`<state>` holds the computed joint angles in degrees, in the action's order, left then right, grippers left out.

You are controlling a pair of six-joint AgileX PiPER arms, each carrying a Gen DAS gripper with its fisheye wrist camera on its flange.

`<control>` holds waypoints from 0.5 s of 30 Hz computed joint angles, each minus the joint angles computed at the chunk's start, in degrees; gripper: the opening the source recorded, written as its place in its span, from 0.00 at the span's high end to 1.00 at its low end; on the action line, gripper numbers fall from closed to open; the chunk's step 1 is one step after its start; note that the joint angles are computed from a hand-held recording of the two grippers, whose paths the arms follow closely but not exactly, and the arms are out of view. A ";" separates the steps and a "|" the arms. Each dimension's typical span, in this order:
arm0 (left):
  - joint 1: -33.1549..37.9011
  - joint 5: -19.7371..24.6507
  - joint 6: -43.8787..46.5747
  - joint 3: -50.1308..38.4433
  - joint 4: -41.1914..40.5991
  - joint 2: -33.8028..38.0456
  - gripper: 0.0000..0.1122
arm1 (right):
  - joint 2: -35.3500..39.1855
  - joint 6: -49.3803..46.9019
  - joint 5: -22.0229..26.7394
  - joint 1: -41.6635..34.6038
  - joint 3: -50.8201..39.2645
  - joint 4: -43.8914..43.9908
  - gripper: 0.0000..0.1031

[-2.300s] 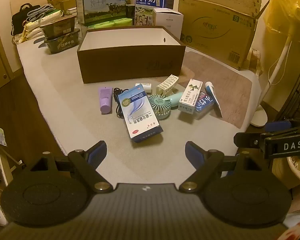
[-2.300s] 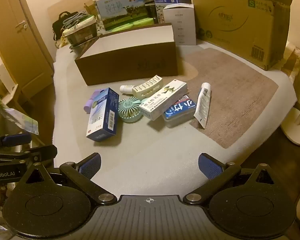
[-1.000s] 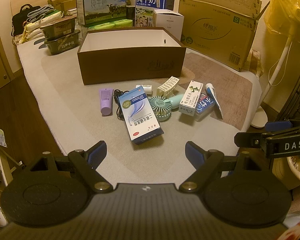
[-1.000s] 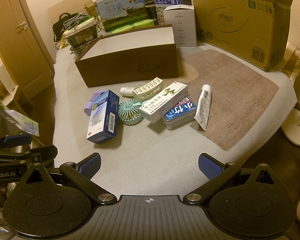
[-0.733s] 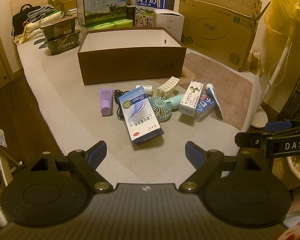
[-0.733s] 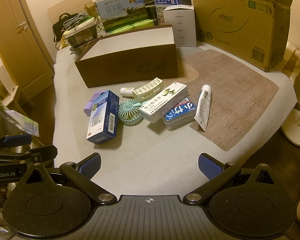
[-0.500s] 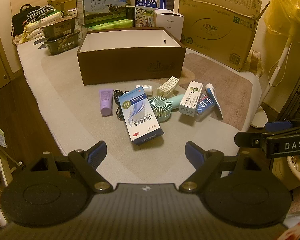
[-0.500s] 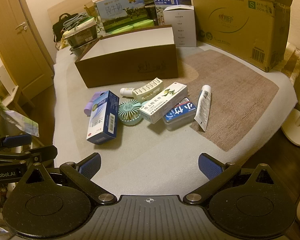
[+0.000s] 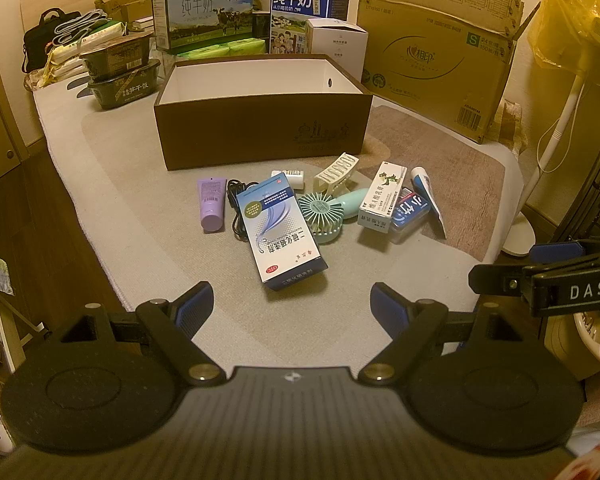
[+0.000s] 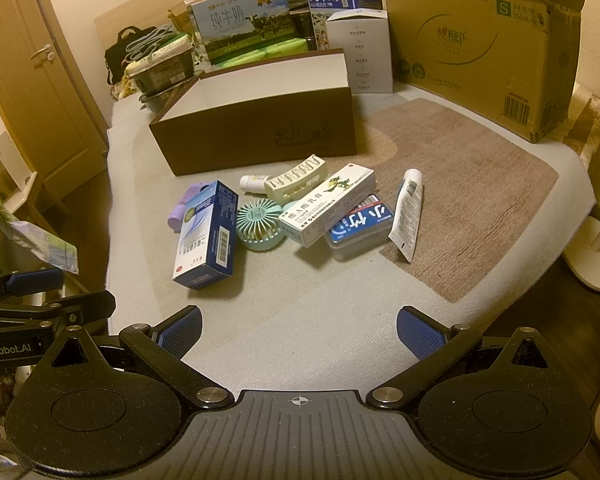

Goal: Organize rigid objects

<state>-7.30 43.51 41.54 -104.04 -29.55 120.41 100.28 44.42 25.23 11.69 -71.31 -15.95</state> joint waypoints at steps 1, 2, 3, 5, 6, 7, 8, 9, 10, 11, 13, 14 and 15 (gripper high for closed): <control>0.00 0.00 0.00 0.00 0.00 0.00 0.25 | 0.03 -0.10 -0.05 -0.03 -0.04 0.09 0.00; 0.00 0.00 -0.04 0.02 0.06 -0.02 0.25 | 0.05 0.04 -0.13 -0.02 0.00 -0.09 0.00; 0.00 0.00 -0.04 0.02 0.06 -0.02 0.25 | 0.13 0.15 -0.14 0.01 -0.07 -0.22 0.00; 0.00 0.00 -0.04 0.02 0.06 -0.02 0.25 | 0.16 0.24 -0.15 0.05 -0.09 -0.27 0.00; -0.02 0.05 -0.09 -0.05 0.12 0.02 0.25 | 0.16 0.24 -0.15 0.05 -0.09 -0.27 0.00; 0.00 0.03 -0.05 0.00 0.07 -0.01 0.25 | 0.17 0.15 -0.13 0.04 -0.12 -0.21 0.00; -0.01 0.00 -0.05 -0.01 0.07 0.00 0.25 | 0.17 0.15 -0.13 0.04 -0.12 -0.21 0.00; 0.00 0.00 -0.03 0.02 0.05 -0.02 0.25 | 0.14 0.16 -0.13 0.04 -0.11 -0.21 0.00; -0.04 0.02 -0.13 -0.05 0.14 0.03 0.25 | 0.14 0.16 -0.13 0.04 -0.11 -0.21 0.00; 0.00 0.00 -0.03 0.02 0.05 -0.02 0.25 | 0.13 0.14 -0.18 0.01 -0.07 -0.18 0.00; 0.00 0.00 -0.03 0.02 0.05 -0.02 0.25 | 0.12 0.06 -0.20 -0.01 -0.04 -0.11 0.00; -0.03 0.02 -0.15 -0.05 0.17 0.03 0.25 | 0.11 0.04 -0.20 -0.03 -0.03 -0.07 0.00; -0.04 0.93 -0.91 -1.79 0.71 0.72 0.25 | 0.16 0.00 -0.21 -0.05 -0.06 0.01 0.00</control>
